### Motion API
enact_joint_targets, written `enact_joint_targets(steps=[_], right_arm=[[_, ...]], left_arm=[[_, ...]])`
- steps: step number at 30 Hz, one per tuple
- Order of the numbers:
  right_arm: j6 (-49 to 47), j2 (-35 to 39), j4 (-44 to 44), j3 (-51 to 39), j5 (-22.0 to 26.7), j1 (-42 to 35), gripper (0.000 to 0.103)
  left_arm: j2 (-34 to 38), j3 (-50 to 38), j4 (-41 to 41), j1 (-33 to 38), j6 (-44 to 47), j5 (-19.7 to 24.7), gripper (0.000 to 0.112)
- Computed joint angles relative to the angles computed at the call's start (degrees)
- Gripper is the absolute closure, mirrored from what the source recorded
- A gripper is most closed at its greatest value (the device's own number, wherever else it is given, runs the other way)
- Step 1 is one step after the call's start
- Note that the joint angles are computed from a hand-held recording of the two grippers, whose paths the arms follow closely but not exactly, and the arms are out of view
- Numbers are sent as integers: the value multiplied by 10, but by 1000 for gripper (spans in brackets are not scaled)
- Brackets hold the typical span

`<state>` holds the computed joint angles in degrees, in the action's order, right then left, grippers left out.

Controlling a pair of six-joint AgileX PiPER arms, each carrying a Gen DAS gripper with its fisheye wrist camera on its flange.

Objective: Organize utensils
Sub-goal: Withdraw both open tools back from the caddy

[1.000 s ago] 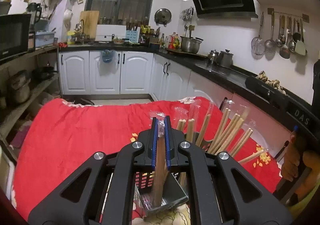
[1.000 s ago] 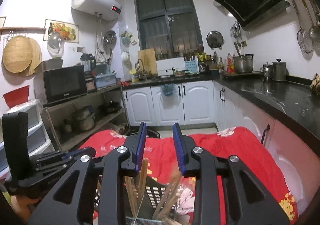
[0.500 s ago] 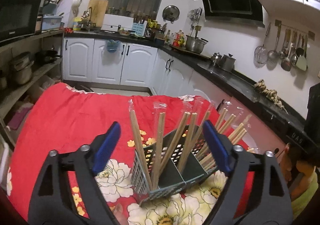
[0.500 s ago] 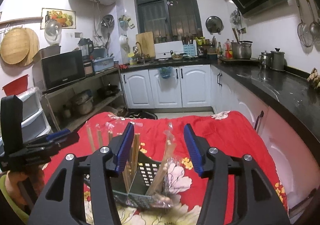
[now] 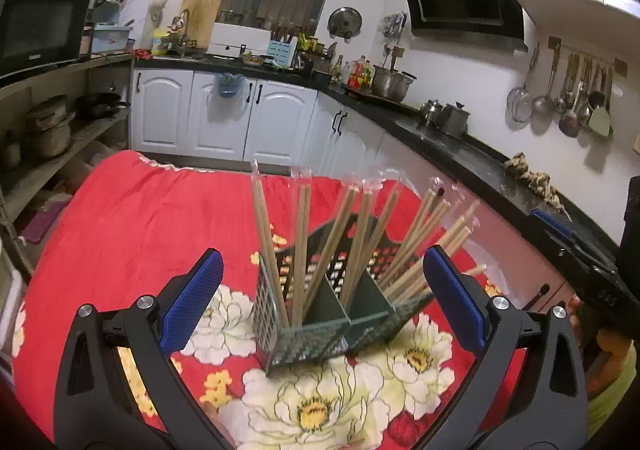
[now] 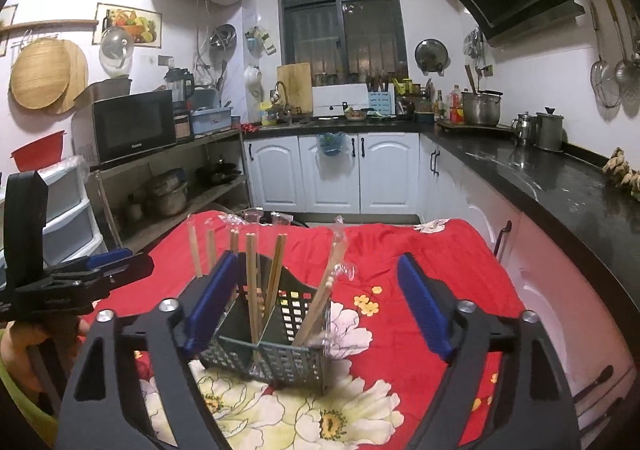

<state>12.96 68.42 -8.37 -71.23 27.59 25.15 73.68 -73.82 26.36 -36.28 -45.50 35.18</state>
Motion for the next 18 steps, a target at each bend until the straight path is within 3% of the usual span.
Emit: enact_joint_targets(steps=[6, 12, 18], right_arm=[[93, -48, -97, 57, 3, 36, 7], [171, -88, -171, 112, 25, 70, 7], [184, -121, -164, 164, 34, 74, 7]], left_arm=[[-14, 30, 82, -61, -92, 34, 20], [-23, 70, 153, -133, -181, 67, 20], [-41, 119, 222, -194, -270, 97, 20]])
